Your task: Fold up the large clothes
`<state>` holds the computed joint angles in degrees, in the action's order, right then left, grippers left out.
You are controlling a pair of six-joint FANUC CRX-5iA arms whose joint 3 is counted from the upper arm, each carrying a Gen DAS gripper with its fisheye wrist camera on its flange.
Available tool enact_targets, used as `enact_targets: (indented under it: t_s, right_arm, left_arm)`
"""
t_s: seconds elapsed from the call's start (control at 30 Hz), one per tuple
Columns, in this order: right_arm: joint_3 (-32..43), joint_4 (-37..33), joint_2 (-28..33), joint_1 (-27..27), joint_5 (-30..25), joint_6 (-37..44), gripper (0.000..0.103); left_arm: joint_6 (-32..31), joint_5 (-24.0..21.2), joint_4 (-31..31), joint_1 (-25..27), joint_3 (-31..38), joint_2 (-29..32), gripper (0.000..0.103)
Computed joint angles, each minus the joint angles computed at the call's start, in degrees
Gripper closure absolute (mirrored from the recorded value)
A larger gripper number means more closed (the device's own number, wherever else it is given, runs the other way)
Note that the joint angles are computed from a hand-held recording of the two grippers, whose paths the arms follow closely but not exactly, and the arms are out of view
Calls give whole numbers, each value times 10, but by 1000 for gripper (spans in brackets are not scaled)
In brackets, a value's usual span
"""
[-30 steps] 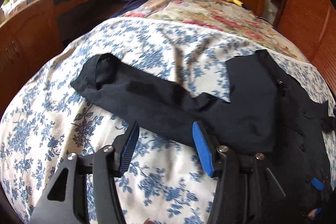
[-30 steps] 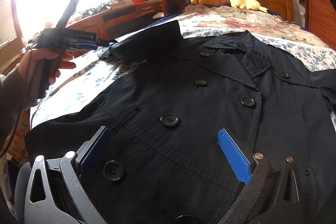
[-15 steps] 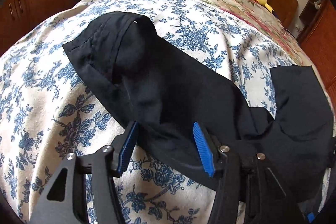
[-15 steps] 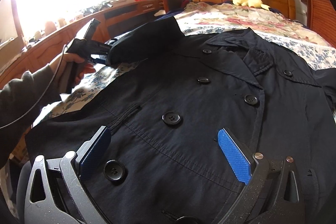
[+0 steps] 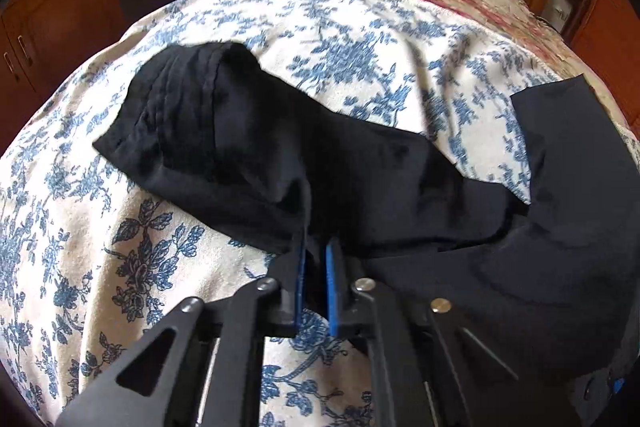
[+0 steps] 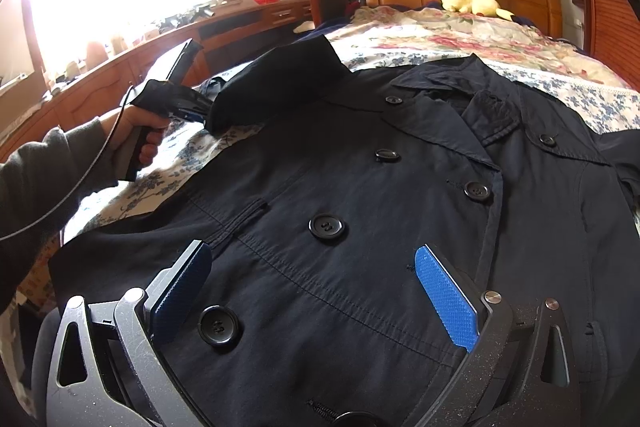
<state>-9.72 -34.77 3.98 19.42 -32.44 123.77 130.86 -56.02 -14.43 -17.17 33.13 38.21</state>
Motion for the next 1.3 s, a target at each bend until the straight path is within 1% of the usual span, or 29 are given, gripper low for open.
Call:
enact_targets:
  t_s: [0.07, 0.13, 0.27, 0.37, 0.4, 0.5, 0.67, 0.7, 0.77, 0.87, 0.97, 1.03, 1.1, 1.2, 1.3]
  right_arm:
    - [0, -3, 0, -1, 0, 2, 0]
    - [0, -4, -2, -2, -1, 2, 0]
    - [-5, 12, -13, -3, -2, -13, 0]
    - [-24, 44, -34, 0, 20, -29, 0]
    - [-34, 65, -44, 1, 35, -45, 0]
    - [-50, 99, -60, -9, 55, -79, 0]
    - [-74, 158, -85, -37, 80, -150, 0]
    - [-80, 170, -90, -41, 87, -164, 0]
    - [-89, 189, -100, -49, 92, -183, 0]
    - [-99, 201, -114, -57, 92, -197, 0]
    - [-107, 216, -121, -58, 92, -212, 0]
    - [-113, 231, -123, -54, 92, -224, 0]
    - [-120, 254, -125, -48, 93, -242, 0]
    - [-126, 276, -125, -40, 98, -259, 0]
    - [-121, 275, -119, -37, 93, -259, 0]
  left_arm:
    - [23, -18, -46, -19, 23, -3, 101]
    - [38, -24, -86, -39, 42, -11, 101]
    - [36, -41, -152, -84, 101, -19, 101]
    - [11, -40, -165, -114, 145, -21, 101]
    - [2, -40, -167, -124, 154, -24, 101]
    - [-28, -43, -168, -151, 192, -16, 100]
    - [-75, -68, -189, -208, 256, 10, 100]
    - [-82, -79, -197, -218, 272, 18, 100]
    - [-95, -84, -219, -243, 278, 22, 99]
    - [-93, -71, -231, -267, 250, 10, 97]
    - [-73, -50, -209, -274, 199, -13, 94]
    - [-58, -33, -207, -279, 162, -31, 90]
    - [-43, -21, -227, -291, 129, -48, 83]
    - [-23, 11, -224, -296, 70, -78, 78]
    - [12, 40, -229, -301, 15, -108, 75]
